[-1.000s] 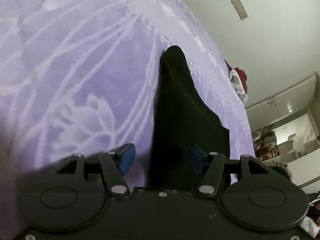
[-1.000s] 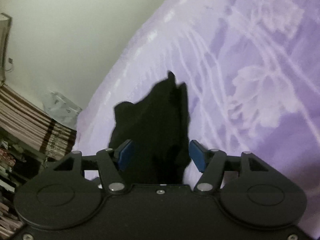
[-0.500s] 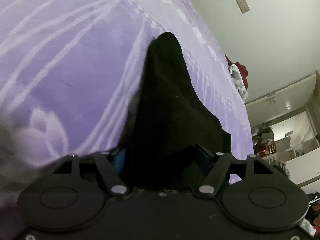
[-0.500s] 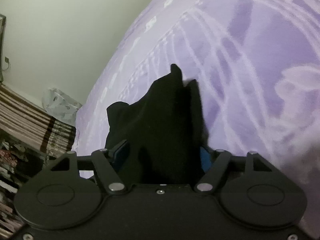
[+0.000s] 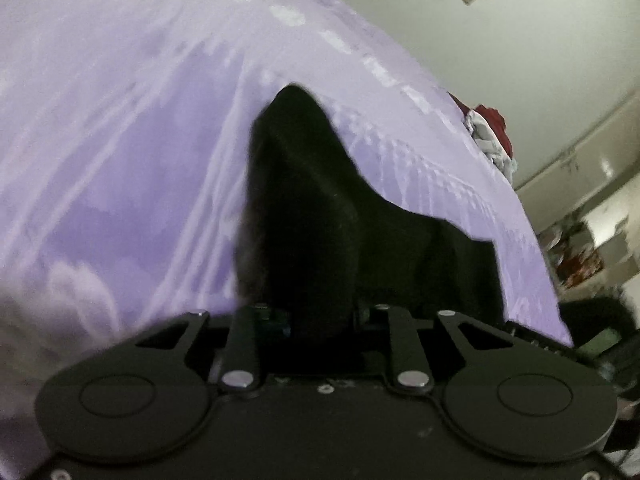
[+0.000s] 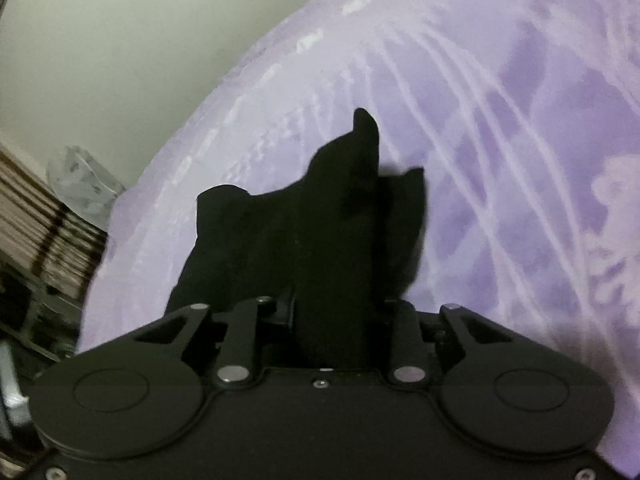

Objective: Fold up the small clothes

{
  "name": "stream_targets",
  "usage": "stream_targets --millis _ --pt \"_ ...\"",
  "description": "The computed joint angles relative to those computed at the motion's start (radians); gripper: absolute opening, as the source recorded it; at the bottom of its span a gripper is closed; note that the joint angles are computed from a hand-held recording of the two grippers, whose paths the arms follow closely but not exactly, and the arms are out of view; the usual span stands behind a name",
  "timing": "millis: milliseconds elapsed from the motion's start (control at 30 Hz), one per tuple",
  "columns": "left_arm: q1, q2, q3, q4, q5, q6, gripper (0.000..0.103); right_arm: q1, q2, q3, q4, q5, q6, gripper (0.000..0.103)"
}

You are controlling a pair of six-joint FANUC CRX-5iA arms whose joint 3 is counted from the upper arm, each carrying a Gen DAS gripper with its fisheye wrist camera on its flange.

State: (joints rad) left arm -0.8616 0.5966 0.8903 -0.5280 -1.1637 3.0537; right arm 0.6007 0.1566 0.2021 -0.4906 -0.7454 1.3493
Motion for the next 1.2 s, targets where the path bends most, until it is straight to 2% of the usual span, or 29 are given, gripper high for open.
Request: stream_targets --millis 100,233,433,500,533,600,667,700,733,767,867,933,1100,1200 --pt "-0.013 -0.017 0.032 -0.029 -0.069 -0.036 0.02 0.057 -0.036 -0.013 0.084 0.036 -0.027 0.019" --pt "-0.025 -0.146 -0.067 -0.082 -0.107 -0.014 0.02 0.106 -0.039 0.042 0.075 0.011 0.004 0.018" --pt "-0.125 -0.361 -0.202 -0.306 -0.261 0.03 0.02 0.169 -0.001 0.16 -0.114 0.017 0.146 0.018" --pt "-0.133 -0.429 -0.286 -0.32 -0.288 0.08 0.024 0.198 0.027 0.199 -0.159 0.022 0.184 0.019" --pt "-0.116 -0.459 -0.339 -0.29 -0.277 0.117 0.027 0.214 0.047 0.217 -0.159 0.016 0.178 0.019" --pt "-0.06 -0.521 -0.484 -0.19 -0.227 0.238 0.038 0.242 0.095 0.247 -0.138 -0.003 0.138 0.019" --pt "-0.01 -0.564 -0.633 -0.077 -0.168 0.349 0.037 0.283 0.163 0.265 -0.019 -0.018 0.029 0.022" --pt "-0.018 -0.574 -0.676 -0.073 -0.152 0.389 0.041 0.307 0.192 0.272 0.072 -0.033 -0.058 0.026" --pt "-0.055 -0.609 -0.745 -0.121 -0.092 0.475 0.044 0.308 0.222 0.287 0.111 -0.076 -0.099 0.027" --pt "-0.099 -0.627 -0.779 -0.184 -0.069 0.551 0.045 0.294 0.237 0.29 0.097 -0.104 -0.087 0.029" --pt "-0.181 -0.667 -0.842 -0.268 -0.022 0.696 0.046 0.192 0.19 0.236 -0.166 -0.107 0.082 0.043" --pt "-0.223 -0.685 -0.867 -0.288 0.001 0.769 0.046 0.144 0.159 0.208 -0.26 -0.154 0.134 0.048" --pt "-0.289 -0.643 -0.826 -0.31 0.005 0.849 0.048 0.086 0.087 0.134 -0.376 -0.28 0.225 0.049" --pt "-0.288 -0.608 -0.787 -0.29 -0.029 0.83 0.042 0.119 0.038 0.07 -0.346 -0.261 0.224 0.05"
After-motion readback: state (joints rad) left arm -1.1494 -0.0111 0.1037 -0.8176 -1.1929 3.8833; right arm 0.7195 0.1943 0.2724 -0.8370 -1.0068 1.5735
